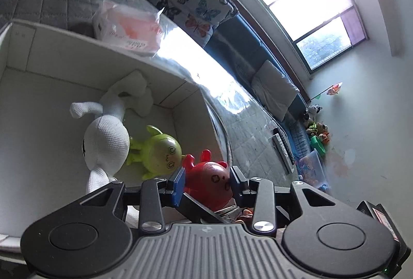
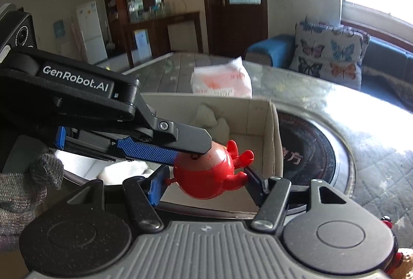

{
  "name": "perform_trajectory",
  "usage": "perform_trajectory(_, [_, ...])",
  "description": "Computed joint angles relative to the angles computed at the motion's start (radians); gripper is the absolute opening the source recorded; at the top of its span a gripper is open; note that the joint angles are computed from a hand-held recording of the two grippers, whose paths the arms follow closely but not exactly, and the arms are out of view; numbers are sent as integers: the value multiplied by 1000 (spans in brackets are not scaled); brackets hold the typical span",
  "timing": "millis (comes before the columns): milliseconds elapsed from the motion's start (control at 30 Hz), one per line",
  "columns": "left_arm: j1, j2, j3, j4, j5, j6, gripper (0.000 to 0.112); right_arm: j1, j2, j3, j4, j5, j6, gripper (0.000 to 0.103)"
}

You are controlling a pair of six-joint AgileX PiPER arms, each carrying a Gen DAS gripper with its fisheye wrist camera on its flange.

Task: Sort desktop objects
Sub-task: 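Lift the red toy with the left tool and carry it over the white box, then open the left tool to drop the red toy into the box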

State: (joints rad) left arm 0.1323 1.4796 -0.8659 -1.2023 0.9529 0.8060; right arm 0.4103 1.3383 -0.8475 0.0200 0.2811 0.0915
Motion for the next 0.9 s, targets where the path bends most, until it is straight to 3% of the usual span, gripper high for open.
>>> perform_trajectory(200, [9, 108, -37, -2, 16, -5, 39, -20, 95, -80, 48, 80, -64, 64])
perform_trajectory(333, [-2, 125, -31, -25, -20, 22, 39, 32, 145, -121, -161, 97, 115, 64])
perform_trajectory(467, [-11, 129, -16, -44, -51, 44, 39, 53, 184, -151, -242, 106, 180, 65])
perform_trajectory(667, [-26, 137, 2, -40, -81, 46, 39, 72, 203, -156, -349, 93, 266, 67])
perform_trajectory(900, [-22, 68, 51, -63, -106, 86, 39, 73, 127, -70, -419, 18, 355, 73])
